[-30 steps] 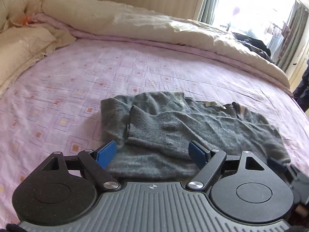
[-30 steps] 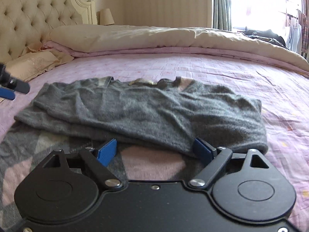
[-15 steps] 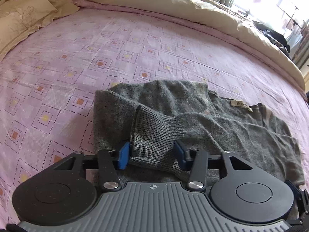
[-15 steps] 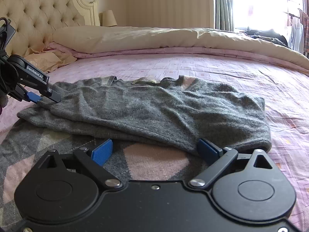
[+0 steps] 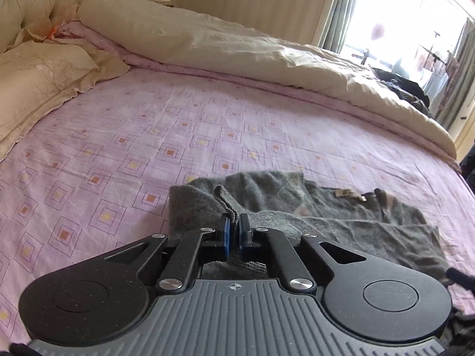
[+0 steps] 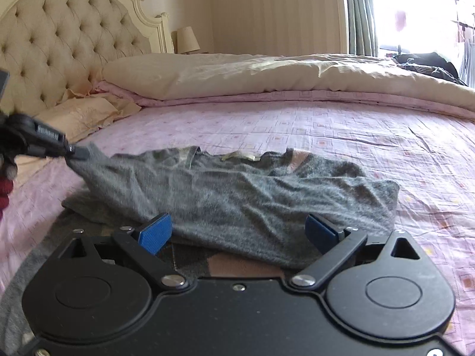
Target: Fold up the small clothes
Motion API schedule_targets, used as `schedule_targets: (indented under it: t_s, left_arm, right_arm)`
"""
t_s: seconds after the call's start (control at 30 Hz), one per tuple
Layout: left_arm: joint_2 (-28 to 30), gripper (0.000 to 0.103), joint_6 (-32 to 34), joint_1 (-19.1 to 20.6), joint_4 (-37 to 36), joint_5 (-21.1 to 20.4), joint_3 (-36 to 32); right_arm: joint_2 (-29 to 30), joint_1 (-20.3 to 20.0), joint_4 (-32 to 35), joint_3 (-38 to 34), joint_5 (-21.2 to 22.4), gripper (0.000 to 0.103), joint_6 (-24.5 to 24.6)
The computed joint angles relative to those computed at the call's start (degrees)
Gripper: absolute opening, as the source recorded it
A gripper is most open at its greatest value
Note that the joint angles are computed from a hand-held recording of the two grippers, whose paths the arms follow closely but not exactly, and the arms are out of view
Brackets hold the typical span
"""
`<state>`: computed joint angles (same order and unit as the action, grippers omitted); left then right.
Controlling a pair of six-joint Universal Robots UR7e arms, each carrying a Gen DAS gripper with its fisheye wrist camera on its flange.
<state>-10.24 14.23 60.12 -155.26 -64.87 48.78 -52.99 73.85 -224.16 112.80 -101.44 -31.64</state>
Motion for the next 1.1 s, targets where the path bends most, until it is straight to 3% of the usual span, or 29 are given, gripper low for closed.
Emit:
schedule_targets:
  t_s: [0.1,0.17,0.2,0.27,0.33,0.43,0.53,0.67,0.77,0.87,1.0,1.1]
  left_arm:
    - [1.4,0.008,-1.0,1.0,2.6,0.1,-1.9]
    - [2.4,0.011,-0.4,1.3,3.7,1.8,-2.9]
    - [3.2,0.018,0.3,1.4,4.6,3.3,-3.5]
    - [3.1,0.022,2.6,1.9,1.2,2.9,-1.8]
    - [2.7,0.023,4.1,2.1,-1.0,2.5,-0.4]
    - [2.7,0.026,5.6,1.9,-1.1,3.1,-0.3]
    - [2.7,0.029,7.2,1.4,-2.6,4.3,0.5]
    - [0.2,0.032,7.4,0.8,-7.1,5.4,5.6]
    - [-2.8,0.043,9.1,0.6,-9.0,4.9,11.2]
    - [-3.8,0.049,10.6,0.8,-7.6,6.5,13.6]
    - [-4.0,0.067,10.2,2.2,-13.8,4.1,15.8]
    - [-3.1,0.073,13.7,2.5,-21.2,3.0,17.5]
  right_arm:
    - [-2.0,-1.9,5.3,-2.9,1.5,0.098,4.7]
    - [-3.0,-4.0,12.4,-5.9,1.9,0.096,7.6]
    - [-3.2,-4.9,16.2,-7.5,1.3,0.093,9.4]
    - [-2.4,-6.2,19.3,-10.3,-4.0,0.082,11.3]
    - [-1.2,-7.1,14.4,-10.6,-5.5,0.077,6.1]
    - [-1.5,-6.7,14.1,-10.9,-10.6,0.079,5.4]
    - [-2.7,-7.1,11.0,-9.2,-11.7,0.080,3.9]
    - [-4.6,-7.0,7.3,-4.1,-8.9,0.083,-0.3]
    - [-4.0,-6.6,8.9,-3.0,-12.9,0.089,-5.9]
    - [-6.2,-7.5,11.5,-1.4,-11.3,0.088,-2.6]
    - [-9.1,-8.5,12.1,-1.5,-4.9,0.088,3.8]
    - [-9.2,-9.4,15.6,-5.1,-1.7,0.086,9.0]
